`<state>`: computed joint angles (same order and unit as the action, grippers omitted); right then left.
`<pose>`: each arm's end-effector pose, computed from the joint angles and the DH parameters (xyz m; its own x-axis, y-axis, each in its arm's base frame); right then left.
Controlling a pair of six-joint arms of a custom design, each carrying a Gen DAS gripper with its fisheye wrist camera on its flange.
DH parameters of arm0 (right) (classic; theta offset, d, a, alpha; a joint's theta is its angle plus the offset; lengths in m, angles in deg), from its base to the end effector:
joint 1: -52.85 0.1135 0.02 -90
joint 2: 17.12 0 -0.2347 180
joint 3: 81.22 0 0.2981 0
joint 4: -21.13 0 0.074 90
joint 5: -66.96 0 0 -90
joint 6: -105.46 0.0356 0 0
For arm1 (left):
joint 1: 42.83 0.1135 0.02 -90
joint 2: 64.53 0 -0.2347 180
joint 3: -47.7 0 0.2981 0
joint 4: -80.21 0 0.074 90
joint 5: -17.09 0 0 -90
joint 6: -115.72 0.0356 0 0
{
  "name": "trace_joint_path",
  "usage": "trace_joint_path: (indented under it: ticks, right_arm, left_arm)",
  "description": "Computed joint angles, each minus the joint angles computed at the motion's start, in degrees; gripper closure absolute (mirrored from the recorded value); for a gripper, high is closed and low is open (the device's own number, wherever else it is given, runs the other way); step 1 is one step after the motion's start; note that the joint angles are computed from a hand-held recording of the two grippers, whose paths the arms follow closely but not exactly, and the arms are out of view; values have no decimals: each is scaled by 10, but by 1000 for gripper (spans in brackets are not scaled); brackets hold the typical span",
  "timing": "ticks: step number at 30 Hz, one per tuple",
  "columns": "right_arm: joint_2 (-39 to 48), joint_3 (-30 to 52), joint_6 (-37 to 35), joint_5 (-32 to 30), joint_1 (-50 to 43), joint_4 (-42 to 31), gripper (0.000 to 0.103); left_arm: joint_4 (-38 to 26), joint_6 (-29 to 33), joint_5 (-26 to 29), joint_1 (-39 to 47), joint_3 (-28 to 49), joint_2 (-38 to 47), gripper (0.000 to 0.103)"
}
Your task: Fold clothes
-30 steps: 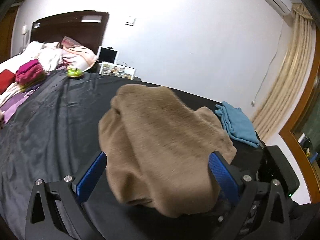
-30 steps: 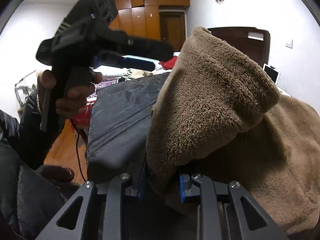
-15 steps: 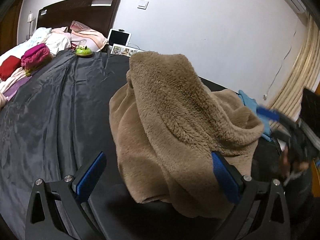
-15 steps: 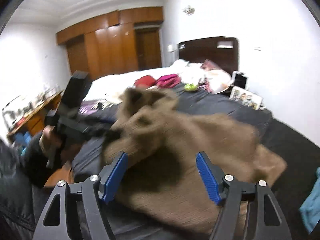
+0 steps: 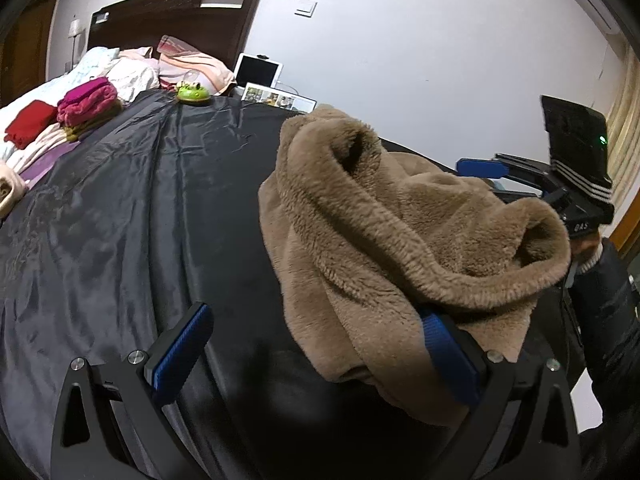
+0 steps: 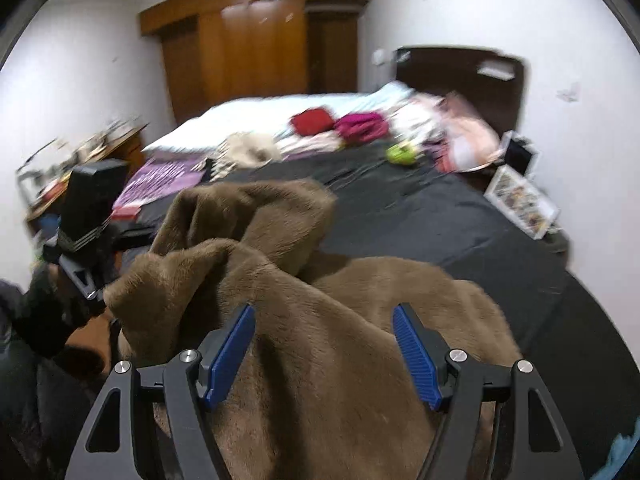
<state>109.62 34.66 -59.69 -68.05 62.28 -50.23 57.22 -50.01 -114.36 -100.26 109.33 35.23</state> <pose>0.4561 0.1013 0.1472 -0.0472 -0.7006 -0.7120 -0.9987 0.0178 0.0487 0.2045 -0.2763 0.0726 -0.5616 -0.4703 -0.6808 -0.3436 0.8810 -0.3252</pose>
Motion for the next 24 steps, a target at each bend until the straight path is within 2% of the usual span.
trace_joint_path:
  ticks: [5, 8, 12, 13, 14, 15, 16, 17, 21, 24]
  right_arm:
    - [106, 144, -45, 40, 30, -134, 30]
    - [148, 188, -62, 70, 39, -175, 30]
    - [77, 60, -55, 94, 37, -73, 30]
    - [57, 29, -51, 93, 34, -49, 35]
    - [37, -1, -47, 93, 32, -26, 47]
    - [18, -29, -44, 89, 27, -7, 55]
    - [-1, -56, -42, 82, 20, 6, 70]
    - [-19, -81, -40, 75, 13, 18, 81]
    - [-123, -206, -26, 38, -31, 96, 87]
    - [-201, -284, 42, -9, -81, 182, 88]
  left_arm:
    - [8, -2, 1, 2, -8, -1, 0]
    - [13, 2, 3, 6, -11, -2, 0]
    - [17, 5, 6, 10, -12, -1, 0]
    - [14, 4, 6, 10, -9, 0, 0]
    - [8, 2, 3, 9, -5, 1, 0]
    - [1, 0, 0, 7, -2, 2, 0]
    - [-7, -1, -4, 4, 2, 2, 0]
    - [-16, -2, -6, 2, 5, 1, 0]
    - [-37, -7, -17, -4, 12, -2, 0]
    - [-44, -3, -29, -11, 19, -2, 0]
